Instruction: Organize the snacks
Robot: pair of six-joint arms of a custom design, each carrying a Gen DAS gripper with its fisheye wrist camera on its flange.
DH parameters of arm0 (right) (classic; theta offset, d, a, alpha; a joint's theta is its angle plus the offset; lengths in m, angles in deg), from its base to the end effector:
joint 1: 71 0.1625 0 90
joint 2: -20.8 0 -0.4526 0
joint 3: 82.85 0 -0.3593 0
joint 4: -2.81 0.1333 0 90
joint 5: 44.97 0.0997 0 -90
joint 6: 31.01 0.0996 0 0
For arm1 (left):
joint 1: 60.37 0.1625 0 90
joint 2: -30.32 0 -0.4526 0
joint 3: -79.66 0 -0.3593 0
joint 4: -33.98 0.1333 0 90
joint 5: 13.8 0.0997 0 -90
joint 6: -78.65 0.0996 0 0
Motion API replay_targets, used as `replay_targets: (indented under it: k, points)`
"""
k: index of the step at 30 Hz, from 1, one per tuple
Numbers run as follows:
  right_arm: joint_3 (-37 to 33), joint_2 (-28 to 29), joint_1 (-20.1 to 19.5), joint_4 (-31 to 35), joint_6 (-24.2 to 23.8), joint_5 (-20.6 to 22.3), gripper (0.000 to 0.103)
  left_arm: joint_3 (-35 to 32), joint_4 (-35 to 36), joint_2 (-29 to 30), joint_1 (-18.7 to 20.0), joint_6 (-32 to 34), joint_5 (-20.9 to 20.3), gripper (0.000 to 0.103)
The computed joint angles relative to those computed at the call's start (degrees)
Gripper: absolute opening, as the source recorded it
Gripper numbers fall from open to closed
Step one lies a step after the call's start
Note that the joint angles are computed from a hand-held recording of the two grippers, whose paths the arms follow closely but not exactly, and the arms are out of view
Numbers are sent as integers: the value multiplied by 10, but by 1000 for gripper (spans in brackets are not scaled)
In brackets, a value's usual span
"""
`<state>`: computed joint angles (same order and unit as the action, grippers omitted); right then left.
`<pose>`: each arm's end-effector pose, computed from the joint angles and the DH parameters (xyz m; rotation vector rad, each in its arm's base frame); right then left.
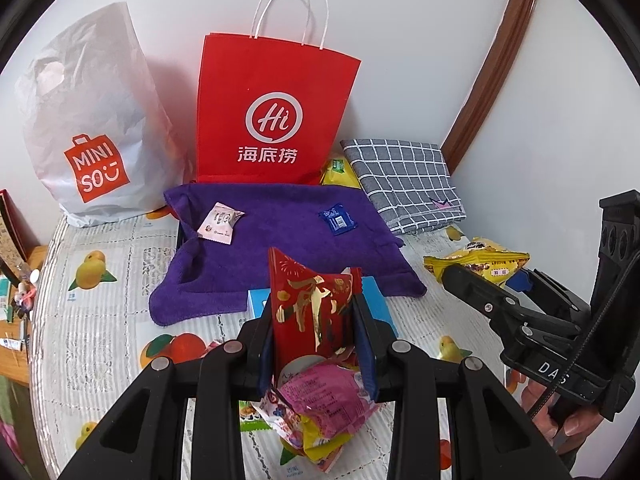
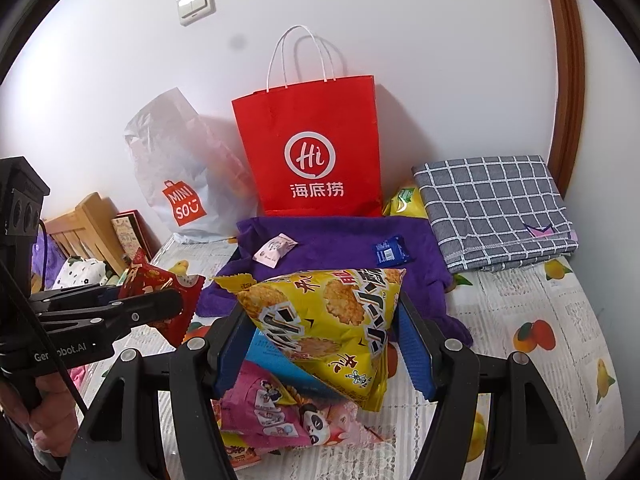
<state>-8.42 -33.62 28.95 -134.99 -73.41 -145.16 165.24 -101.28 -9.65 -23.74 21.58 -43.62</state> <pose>0.2409 -0.7038 0.3674 1.1706 -2.5206 0.5908 -0.4287 -0.5925 0.1464 -0.0705 2.3093 -1.0956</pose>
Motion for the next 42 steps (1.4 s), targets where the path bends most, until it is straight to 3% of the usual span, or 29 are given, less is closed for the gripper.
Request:
replay_targets:
  k: [19, 33, 38, 42]
  points:
    - [-105, 86, 0, 32, -18, -10, 66, -20, -21, 4, 42, 43, 7, 32]
    - [-301, 200, -20, 108, -18, -41, 66, -22, 2, -16, 96, 28, 3, 32]
    - [-364, 238, -31, 169, -2, -45, 66, -43, 22, -3, 120, 23, -6, 32]
    - [-394, 261, -36, 192, -21, -57, 66, -57, 25, 8, 134, 36, -15, 32]
